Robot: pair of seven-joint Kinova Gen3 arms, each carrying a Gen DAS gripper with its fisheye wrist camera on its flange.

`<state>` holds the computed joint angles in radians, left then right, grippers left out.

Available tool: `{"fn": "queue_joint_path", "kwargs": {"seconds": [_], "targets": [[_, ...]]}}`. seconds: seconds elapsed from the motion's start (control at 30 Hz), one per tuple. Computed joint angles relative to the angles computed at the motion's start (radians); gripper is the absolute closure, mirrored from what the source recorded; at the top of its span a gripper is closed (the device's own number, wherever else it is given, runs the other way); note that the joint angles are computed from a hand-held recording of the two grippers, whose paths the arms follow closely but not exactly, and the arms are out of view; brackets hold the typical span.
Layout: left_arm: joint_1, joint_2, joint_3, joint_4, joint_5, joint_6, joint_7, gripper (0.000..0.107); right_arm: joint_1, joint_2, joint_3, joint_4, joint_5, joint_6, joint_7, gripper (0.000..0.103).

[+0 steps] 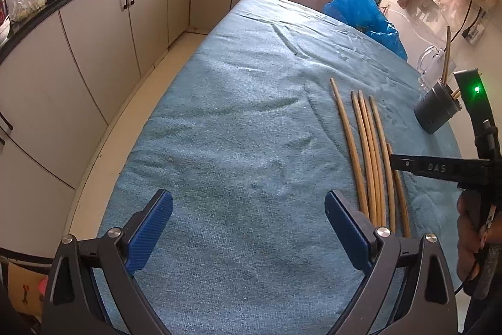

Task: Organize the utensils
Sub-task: 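Close the left tool on one chopstick while the right tool grasps another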

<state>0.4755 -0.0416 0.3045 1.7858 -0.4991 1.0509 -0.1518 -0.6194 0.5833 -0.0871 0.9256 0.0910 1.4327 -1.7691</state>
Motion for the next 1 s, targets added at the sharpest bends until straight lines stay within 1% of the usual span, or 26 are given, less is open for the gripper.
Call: {"fn": "queue_joint_path", "kwargs": {"seconds": [0.07, 0.1, 0.2, 0.27, 0.33, 0.43, 0.47, 0.57, 0.6, 0.67, 0.73, 0.77, 0.8, 0.83, 0.9, 0.93, 1.0], "targets": [[-0.002, 0.008, -0.004, -0.015, 0.01, 0.005, -0.016, 0.011, -0.017, -0.016, 0.003, 0.037, 0.032, -0.042, 0.014, 0.088], [-0.003, 0.012, -0.008, -0.025, 0.018, 0.006, -0.026, 0.011, -0.018, -0.022, 0.004, 0.048, 0.035, -0.054, 0.018, 0.095], [-0.005, 0.03, -0.019, -0.057, 0.041, 0.001, -0.065, 0.011, 0.042, -0.032, -0.015, 0.065, -0.028, -0.079, 0.029, 0.096], [-0.006, 0.051, -0.029, -0.093, 0.056, 0.002, -0.1, 0.011, 0.089, -0.056, -0.017, 0.097, -0.067, -0.107, 0.033, 0.097], [-0.01, 0.072, -0.044, -0.128, 0.079, -0.003, -0.147, 0.011, 0.153, -0.089, -0.031, 0.139, -0.136, -0.143, 0.047, 0.097], [-0.023, 0.123, -0.075, -0.207, 0.126, -0.002, -0.221, 0.011, 0.257, -0.155, -0.059, 0.218, -0.25, -0.22, 0.095, 0.097], [-0.029, 0.146, -0.086, -0.241, 0.146, 0.002, -0.256, 0.011, 0.28, -0.177, -0.06, 0.241, -0.282, -0.238, 0.113, 0.097], [-0.045, 0.225, -0.123, -0.35, 0.201, 0.029, -0.333, 0.011, 0.316, -0.225, -0.064, 0.284, -0.328, -0.275, 0.157, 0.097], [-0.053, 0.258, -0.128, -0.393, 0.213, 0.049, -0.356, 0.014, 0.323, -0.238, -0.065, 0.293, -0.34, -0.282, 0.168, 0.097], [-0.038, 0.315, -0.166, -0.471, 0.23, 0.097, -0.376, 0.023, 0.33, -0.253, -0.066, 0.31, -0.361, -0.302, 0.183, 0.097], [-0.056, 0.371, -0.171, -0.538, 0.258, 0.119, -0.428, 0.025, 0.349, -0.272, -0.066, 0.329, -0.385, -0.31, 0.214, 0.097], [-0.047, 0.395, -0.189, -0.569, 0.264, 0.144, -0.433, 0.033, 0.358, -0.278, -0.063, 0.331, -0.393, -0.303, 0.224, 0.097], [-0.047, 0.422, -0.198, -0.601, 0.275, 0.164, -0.443, 0.038, 0.364, -0.28, -0.061, 0.335, -0.402, -0.306, 0.232, 0.097], [-0.056, 0.442, -0.2, -0.623, 0.295, 0.168, -0.468, 0.039, 0.371, -0.282, -0.06, 0.337, -0.411, -0.305, 0.241, 0.096], [-0.051, 0.476, -0.216, -0.661, 0.308, 0.186, -0.482, 0.049, 0.38, -0.285, -0.056, 0.339, -0.423, -0.305, 0.251, 0.096], [-0.049, 0.489, -0.222, -0.673, 0.314, 0.193, -0.489, 0.051, 0.389, -0.288, -0.054, 0.341, -0.432, -0.302, 0.258, 0.096], [-0.043, 0.515, -0.229, -0.702, 0.325, 0.207, -0.504, 0.06, 0.397, -0.28, -0.052, 0.335, -0.444, -0.302, 0.265, 0.096]]}}
